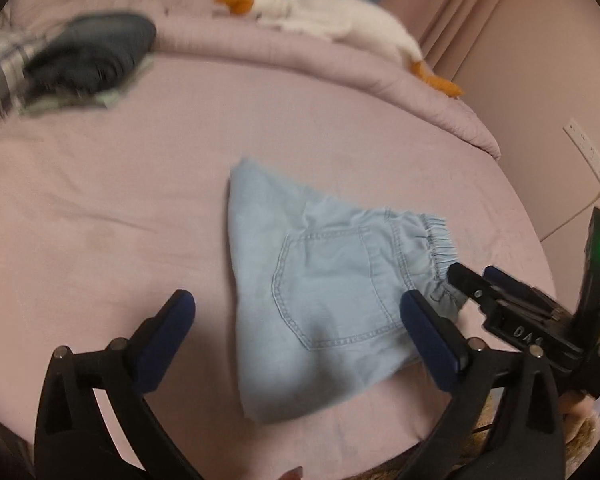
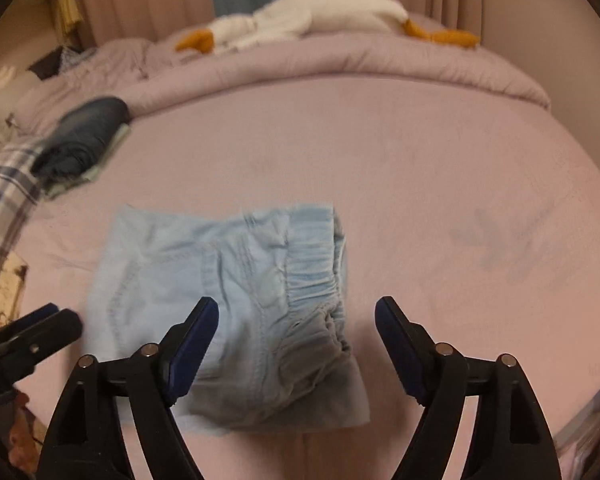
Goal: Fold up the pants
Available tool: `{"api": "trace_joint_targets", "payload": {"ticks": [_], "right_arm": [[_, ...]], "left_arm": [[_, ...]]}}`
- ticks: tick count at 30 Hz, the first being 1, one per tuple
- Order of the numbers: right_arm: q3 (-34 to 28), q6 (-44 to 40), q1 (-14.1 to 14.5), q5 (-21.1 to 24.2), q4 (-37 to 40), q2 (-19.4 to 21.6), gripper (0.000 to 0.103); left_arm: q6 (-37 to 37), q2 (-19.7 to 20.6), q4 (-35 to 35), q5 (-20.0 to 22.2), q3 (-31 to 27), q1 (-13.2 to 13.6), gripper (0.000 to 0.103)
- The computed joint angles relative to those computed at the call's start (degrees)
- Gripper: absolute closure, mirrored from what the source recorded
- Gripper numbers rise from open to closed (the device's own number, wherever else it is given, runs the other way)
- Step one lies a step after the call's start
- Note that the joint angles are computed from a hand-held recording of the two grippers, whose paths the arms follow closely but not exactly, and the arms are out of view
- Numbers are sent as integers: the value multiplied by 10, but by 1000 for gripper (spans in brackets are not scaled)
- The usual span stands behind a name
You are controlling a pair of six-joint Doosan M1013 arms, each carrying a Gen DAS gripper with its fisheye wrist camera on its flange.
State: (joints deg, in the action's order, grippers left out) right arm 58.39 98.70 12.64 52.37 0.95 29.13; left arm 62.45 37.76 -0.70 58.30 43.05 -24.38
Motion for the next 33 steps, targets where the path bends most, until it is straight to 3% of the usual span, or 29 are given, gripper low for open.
{"api": "trace_joint_targets", "payload": {"ticks": [4,11,33], "right_arm": [[29,1,1,-41,-1,-28,22],[71,-11,1,-87,15,-60,22],[99,4,10,-88,15,-79,22]], "left_arm": [[-8,-27,52,-15,31,-13,1],[-1,-54,24,-36,67,-14,1],[-9,-71,34,-18,89,-27,1]]}}
